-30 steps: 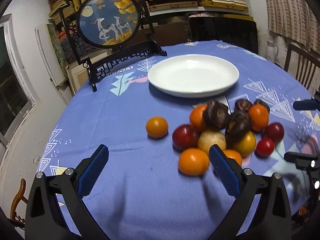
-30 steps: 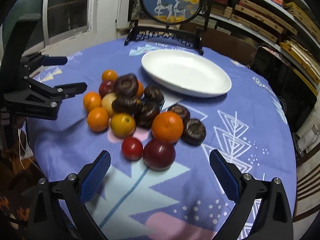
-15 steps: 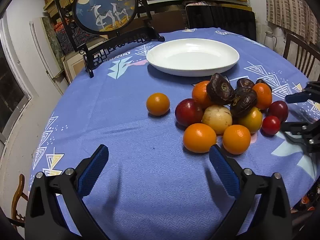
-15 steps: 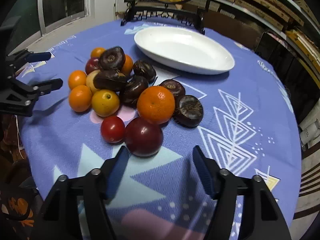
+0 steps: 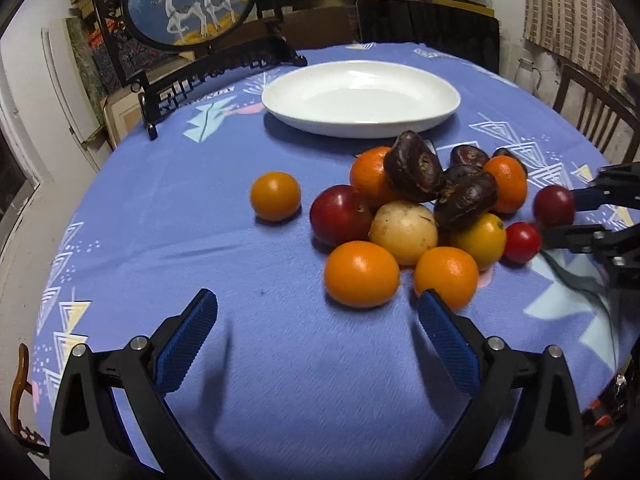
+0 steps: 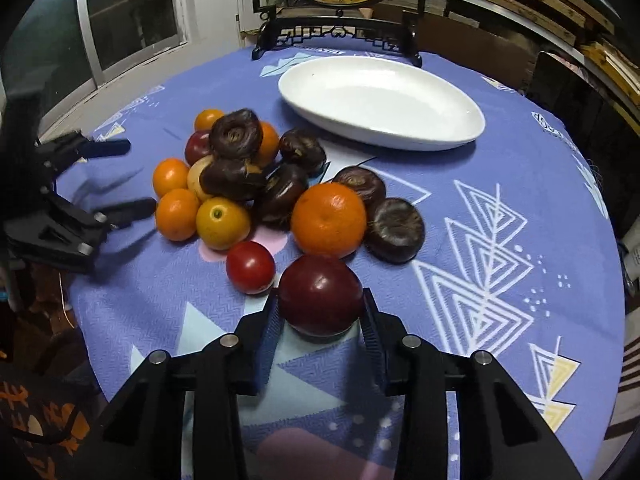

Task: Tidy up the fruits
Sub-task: 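Grasp a small orange tomato with the left tool while the right tool grasps a red plum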

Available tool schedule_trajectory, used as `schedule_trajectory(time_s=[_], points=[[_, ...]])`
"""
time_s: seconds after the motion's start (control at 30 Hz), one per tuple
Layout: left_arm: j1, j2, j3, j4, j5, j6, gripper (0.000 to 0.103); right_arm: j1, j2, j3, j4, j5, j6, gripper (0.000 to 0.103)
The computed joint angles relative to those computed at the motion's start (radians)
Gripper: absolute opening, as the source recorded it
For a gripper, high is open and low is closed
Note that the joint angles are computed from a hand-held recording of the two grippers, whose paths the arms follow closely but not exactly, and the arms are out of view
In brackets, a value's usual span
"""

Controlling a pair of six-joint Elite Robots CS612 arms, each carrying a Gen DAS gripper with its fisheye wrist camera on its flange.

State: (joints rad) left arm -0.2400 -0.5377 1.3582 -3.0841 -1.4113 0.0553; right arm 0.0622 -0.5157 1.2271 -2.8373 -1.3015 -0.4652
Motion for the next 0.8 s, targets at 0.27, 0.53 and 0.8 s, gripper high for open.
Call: schedule_trajectory(time_s=[0.27,0.53,0.8], points=[[0.001,0.024,-0.054,0.04,-0.016,-0.03,0.097,0.013,0.0,-0.02,-0.005,0.0,-0.017,0.039],[0.018,0.027,-0.073,0.103,-0.141,-0.009,0.052,0.015,0.003,-0.025,0.0,0.003,-0.013,0.04],[0.01,0.03,-0.095,0.134,-0.11,-0.026,0.05,0.009,0.006,-0.024,0.003,0.008,0.0,0.04]])
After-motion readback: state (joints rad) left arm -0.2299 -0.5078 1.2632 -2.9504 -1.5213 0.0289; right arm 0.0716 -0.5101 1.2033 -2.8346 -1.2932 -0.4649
